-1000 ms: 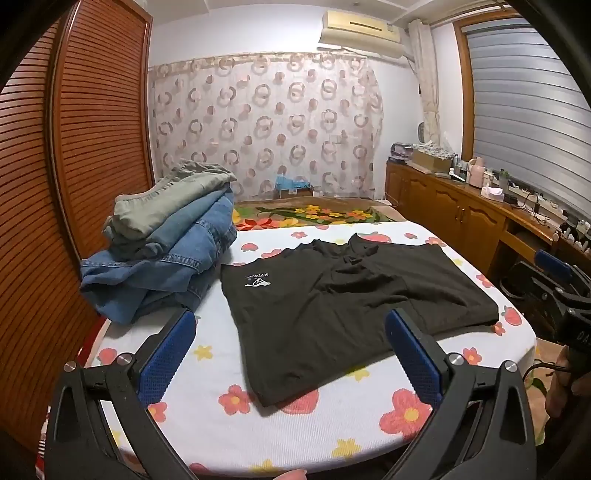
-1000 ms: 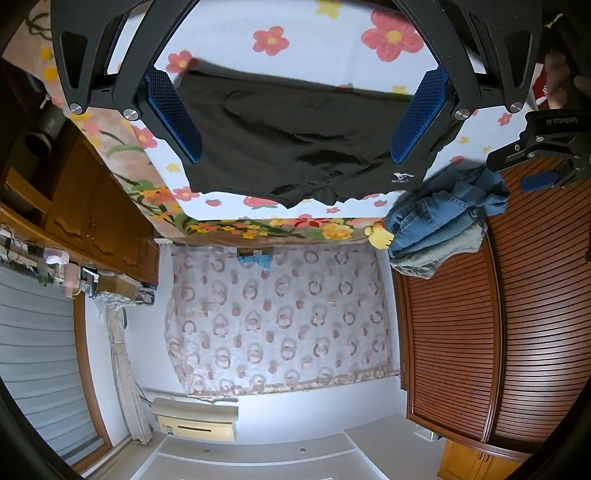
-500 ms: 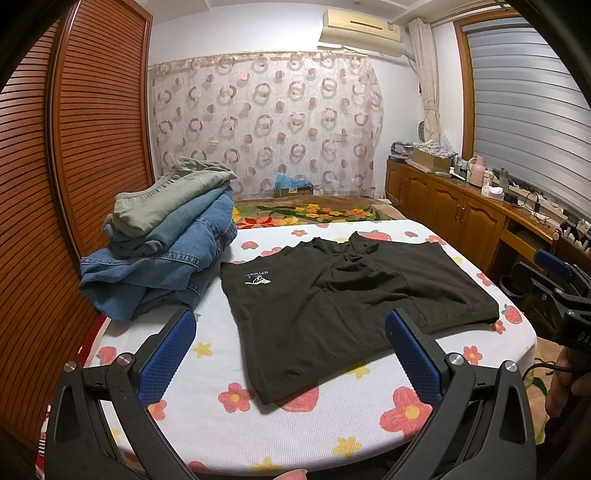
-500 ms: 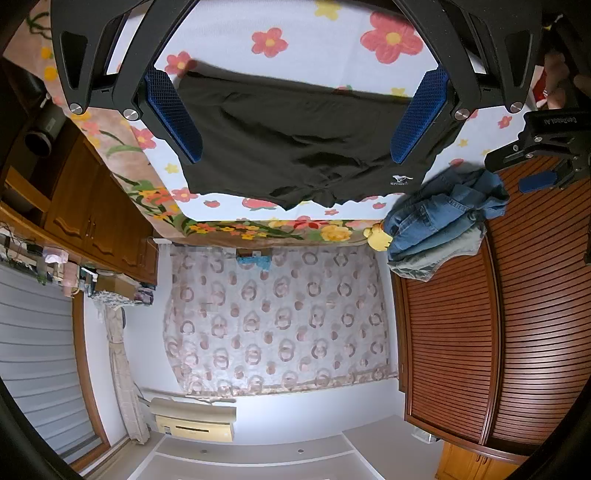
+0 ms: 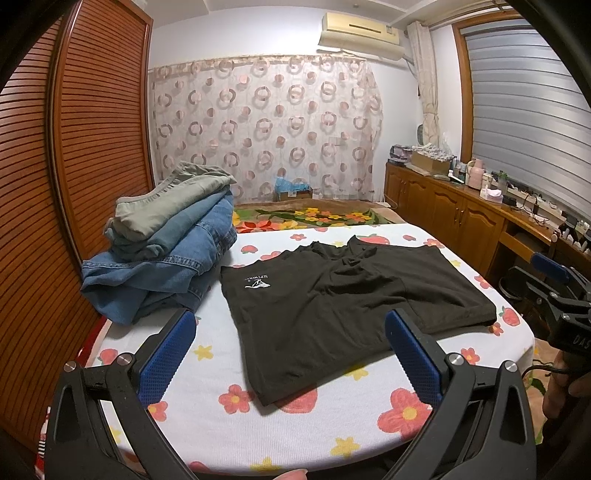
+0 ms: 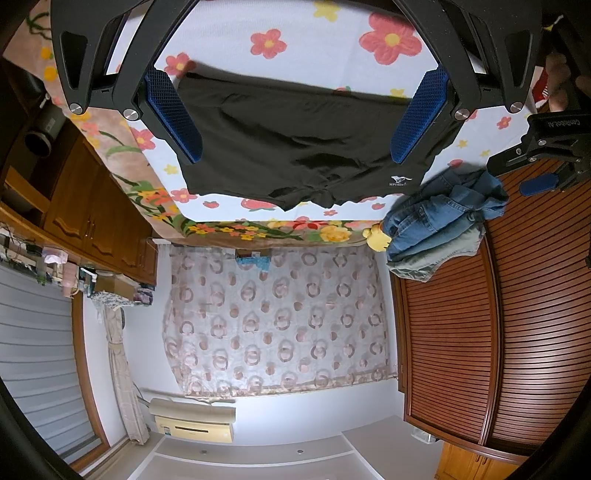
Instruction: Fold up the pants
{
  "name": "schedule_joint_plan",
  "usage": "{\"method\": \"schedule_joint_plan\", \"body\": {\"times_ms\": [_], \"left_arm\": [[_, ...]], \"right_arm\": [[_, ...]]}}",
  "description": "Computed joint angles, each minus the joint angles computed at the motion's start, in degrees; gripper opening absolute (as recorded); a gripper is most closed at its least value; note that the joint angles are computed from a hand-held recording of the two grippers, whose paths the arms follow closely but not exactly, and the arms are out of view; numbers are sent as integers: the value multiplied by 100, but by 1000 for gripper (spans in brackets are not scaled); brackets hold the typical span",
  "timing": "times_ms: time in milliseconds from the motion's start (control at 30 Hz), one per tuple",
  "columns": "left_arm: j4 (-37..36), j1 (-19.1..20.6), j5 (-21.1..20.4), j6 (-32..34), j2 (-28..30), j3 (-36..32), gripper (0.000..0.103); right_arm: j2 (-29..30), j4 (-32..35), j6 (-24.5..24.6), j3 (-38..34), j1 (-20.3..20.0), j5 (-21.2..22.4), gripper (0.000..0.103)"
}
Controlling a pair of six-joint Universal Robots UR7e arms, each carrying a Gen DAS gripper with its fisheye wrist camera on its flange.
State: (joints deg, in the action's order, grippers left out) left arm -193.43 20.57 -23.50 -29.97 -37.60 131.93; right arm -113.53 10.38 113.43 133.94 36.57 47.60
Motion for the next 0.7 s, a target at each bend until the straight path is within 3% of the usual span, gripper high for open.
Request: {"method": "schedule_joint_plan", "body": {"times_ms": [700], "left_arm": [[-41,-13,-4,-3,3,17,102]], "right_arm": [[8,26,-14,-21,-12,-10,102]]}}
